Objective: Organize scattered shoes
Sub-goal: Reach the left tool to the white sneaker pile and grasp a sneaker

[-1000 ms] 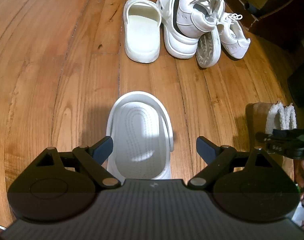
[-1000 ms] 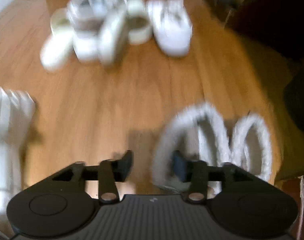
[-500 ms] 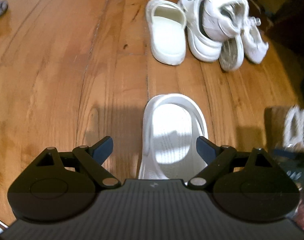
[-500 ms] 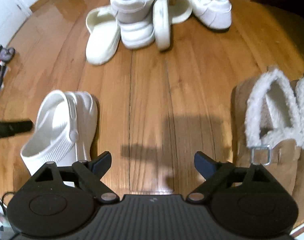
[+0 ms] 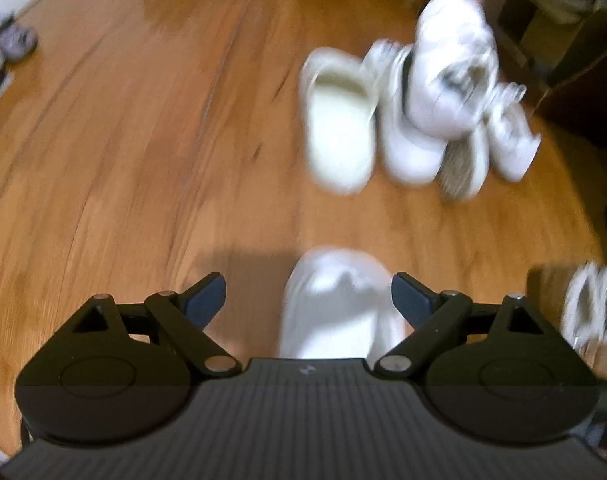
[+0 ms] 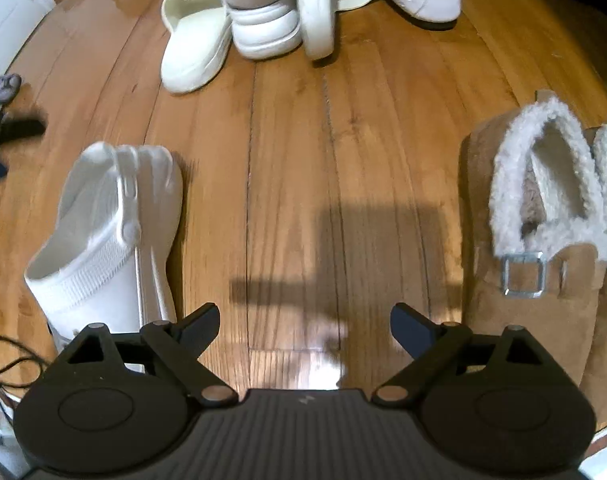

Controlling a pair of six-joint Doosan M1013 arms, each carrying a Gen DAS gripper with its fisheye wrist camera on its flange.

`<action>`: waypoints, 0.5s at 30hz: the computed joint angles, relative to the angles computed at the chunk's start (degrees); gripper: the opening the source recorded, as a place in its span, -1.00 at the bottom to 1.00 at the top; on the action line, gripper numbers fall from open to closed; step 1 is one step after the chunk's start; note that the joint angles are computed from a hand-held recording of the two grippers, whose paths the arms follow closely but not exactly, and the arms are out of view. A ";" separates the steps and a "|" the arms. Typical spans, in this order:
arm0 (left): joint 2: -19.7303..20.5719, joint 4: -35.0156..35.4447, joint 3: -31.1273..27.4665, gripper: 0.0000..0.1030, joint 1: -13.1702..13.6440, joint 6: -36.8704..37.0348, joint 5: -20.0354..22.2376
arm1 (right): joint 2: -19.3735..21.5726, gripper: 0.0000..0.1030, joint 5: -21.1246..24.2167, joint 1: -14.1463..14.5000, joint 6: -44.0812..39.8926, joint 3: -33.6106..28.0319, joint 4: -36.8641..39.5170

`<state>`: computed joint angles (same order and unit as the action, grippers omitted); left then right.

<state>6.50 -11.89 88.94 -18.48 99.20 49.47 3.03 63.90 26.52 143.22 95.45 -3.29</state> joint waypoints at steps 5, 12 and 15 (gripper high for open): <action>3.56 7.93 -4.56 0.94 -3.67 3.21 -1.98 | 0.04 0.81 -2.02 -3.87 1.23 -1.92 -2.07; 11.58 10.57 -13.67 0.94 -6.46 3.06 -3.32 | 2.54 0.81 0.78 -7.48 -2.48 -7.08 -5.53; 13.52 14.83 -14.59 0.94 -8.29 1.52 -6.73 | 2.68 0.81 -0.17 -7.97 -3.82 -7.45 -5.58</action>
<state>20.02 2.94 74.34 -26.77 100.71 42.74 5.72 63.74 18.55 139.40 88.00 -8.87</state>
